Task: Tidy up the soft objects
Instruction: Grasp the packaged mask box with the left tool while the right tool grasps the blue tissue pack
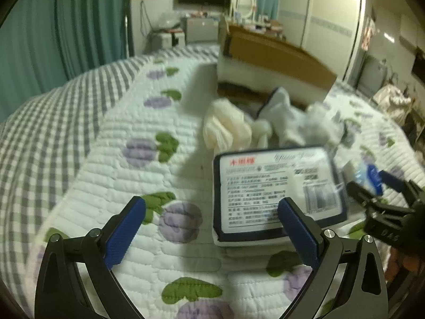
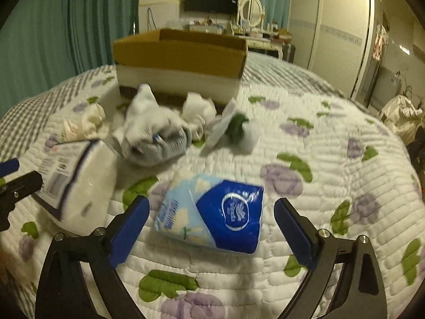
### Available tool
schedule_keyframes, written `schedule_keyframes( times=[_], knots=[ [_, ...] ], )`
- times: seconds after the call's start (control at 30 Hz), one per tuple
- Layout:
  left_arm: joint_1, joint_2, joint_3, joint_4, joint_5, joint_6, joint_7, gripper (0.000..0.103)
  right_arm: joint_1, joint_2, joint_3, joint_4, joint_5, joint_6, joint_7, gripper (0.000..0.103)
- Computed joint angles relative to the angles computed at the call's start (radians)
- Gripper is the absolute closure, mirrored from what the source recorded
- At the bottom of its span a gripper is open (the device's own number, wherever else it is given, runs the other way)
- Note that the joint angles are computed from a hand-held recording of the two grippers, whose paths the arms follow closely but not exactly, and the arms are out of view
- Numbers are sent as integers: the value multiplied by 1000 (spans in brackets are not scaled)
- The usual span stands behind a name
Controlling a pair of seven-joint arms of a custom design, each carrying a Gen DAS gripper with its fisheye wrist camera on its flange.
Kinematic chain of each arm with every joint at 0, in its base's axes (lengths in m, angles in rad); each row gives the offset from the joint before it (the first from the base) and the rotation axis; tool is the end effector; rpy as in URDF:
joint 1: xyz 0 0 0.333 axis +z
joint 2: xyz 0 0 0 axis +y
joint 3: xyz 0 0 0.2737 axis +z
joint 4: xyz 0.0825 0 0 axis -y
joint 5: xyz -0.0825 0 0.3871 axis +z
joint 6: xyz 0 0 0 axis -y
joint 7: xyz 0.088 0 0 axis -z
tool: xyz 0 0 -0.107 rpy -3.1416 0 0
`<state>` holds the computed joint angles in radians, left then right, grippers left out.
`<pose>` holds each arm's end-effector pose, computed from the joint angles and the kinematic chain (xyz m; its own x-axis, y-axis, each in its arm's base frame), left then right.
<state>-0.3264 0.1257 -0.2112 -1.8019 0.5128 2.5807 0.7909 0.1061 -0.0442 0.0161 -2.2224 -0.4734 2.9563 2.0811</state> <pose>0.5493 -0.3311 0.5046 -0.1127 -0.9922 0.0538 -0.7354 0.0469 -0.6760 0.5609 0.0996 0.4364 0.0313 -0.9991 0.0279 -0.6949 -0.0418 -0.7179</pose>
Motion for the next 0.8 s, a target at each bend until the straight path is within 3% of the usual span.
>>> schedule_keyframes(
  times=[0.1,0.3,0.43,0.5,0.53,0.7,0.8],
  knots=[
    [4,27,-9,10,-66,17,45,2,9,7,-6,-5,78,-3,-62,20],
    [37,67,-44,6,-347,110,229,0,15,7,-8,-14,155,6,-132,26],
    [54,82,-66,17,-525,115,341,2,15,3,-8,-19,174,8,-145,28],
    [49,66,-69,6,-555,131,379,20,13,-7,-8,-28,178,16,-148,28],
    [30,53,-53,2,-511,128,351,22,11,-16,-7,-37,178,22,-148,29],
    [1,-8,-24,-36,-389,158,279,58,-5,-76,7,-79,179,57,-152,29],
    [8,-46,-27,-65,-384,197,264,65,-22,-134,22,-117,170,77,-148,29]
  ],
)
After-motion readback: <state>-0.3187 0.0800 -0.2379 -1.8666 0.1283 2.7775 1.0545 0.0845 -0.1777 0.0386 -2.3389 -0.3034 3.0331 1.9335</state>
